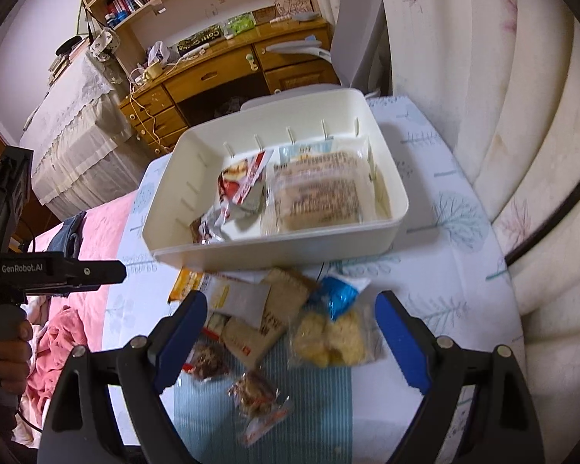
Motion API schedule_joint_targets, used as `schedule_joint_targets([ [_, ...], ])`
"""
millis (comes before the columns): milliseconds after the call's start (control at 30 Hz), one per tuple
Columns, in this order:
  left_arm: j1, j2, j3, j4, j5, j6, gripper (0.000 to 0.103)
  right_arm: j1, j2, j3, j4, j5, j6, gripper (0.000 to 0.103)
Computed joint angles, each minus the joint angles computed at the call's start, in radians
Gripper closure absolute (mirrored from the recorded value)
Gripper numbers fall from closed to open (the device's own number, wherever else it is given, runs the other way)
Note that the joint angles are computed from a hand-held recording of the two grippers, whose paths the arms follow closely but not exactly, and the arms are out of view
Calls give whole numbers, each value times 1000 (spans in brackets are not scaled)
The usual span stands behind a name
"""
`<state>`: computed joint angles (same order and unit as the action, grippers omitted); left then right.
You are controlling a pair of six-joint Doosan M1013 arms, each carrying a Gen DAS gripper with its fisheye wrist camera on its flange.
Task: Organize snacks
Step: 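Move both tools back from the tray to the remaining snacks, then grasp the red-capped snack bag with the left tool while the right tool grasps the clear nut bag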
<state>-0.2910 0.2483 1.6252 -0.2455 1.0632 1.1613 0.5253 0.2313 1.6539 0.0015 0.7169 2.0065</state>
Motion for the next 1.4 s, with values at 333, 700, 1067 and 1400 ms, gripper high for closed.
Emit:
schedule_joint_targets([
  [333,-16,20,31,10,50,1,18,38,-14,57,-2,-3,7,14],
  [700,-25,71,64,6,33,32,18,83,-22,138,-62,-91,25,14],
  [1067,-19,112,83,-21,18,44,18,125,32,144,-102,-117,-38,14],
  [1400,-31,133,73,-27,20,43,33,140,89,106,-114,-38,-103,32],
])
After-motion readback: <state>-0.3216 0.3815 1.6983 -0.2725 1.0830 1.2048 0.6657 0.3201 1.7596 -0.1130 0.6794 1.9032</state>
